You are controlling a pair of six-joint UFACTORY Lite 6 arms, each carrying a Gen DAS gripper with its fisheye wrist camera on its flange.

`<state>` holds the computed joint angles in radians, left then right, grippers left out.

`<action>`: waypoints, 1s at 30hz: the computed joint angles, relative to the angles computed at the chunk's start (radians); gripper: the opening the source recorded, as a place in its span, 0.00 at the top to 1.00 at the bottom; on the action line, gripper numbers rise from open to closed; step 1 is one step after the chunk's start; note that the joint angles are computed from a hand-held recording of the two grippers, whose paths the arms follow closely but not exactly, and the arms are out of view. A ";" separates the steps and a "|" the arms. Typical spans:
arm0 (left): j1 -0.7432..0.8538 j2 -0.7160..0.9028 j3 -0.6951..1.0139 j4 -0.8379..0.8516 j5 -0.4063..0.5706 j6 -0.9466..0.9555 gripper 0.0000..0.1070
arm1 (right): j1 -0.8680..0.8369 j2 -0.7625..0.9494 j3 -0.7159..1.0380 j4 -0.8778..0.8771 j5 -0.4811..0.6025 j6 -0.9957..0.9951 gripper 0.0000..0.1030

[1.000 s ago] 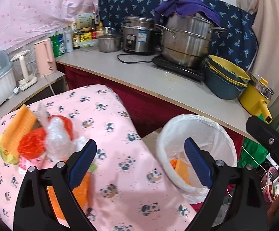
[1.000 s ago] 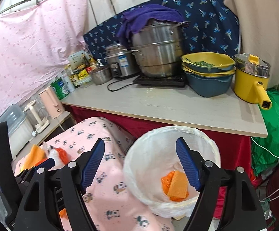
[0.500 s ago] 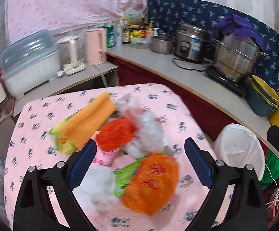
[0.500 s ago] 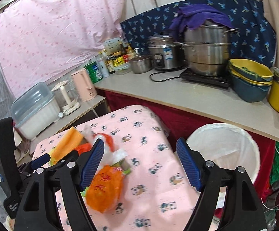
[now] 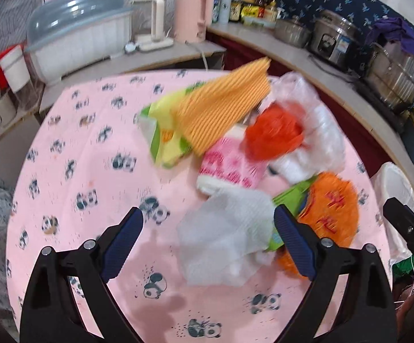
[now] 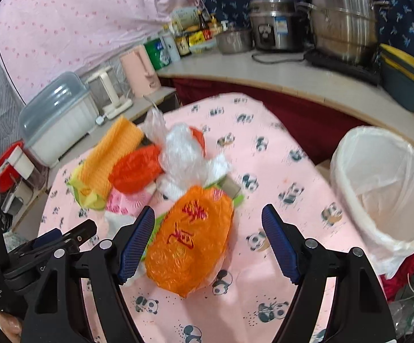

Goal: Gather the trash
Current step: 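Grasp the orange printed bag with the right gripper while the left grasps the white tissue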

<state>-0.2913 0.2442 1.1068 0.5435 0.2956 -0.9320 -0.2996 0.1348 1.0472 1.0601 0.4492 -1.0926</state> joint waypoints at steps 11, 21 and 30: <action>0.078 0.129 -0.073 -0.554 -0.150 0.512 0.18 | 0.031 0.208 0.043 0.048 -0.003 -0.027 0.36; 0.081 0.091 -0.081 -0.836 -0.127 0.815 0.85 | 0.027 0.176 -0.004 0.075 0.016 -0.079 0.90; 0.027 -0.072 -0.115 -0.516 -0.107 0.489 0.94 | -0.053 0.038 -0.033 0.083 0.079 -0.101 0.98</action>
<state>-0.2646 0.1725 0.9923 0.0277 0.1887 -0.4435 -0.3531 0.1725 1.0140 1.1432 0.5282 -1.1935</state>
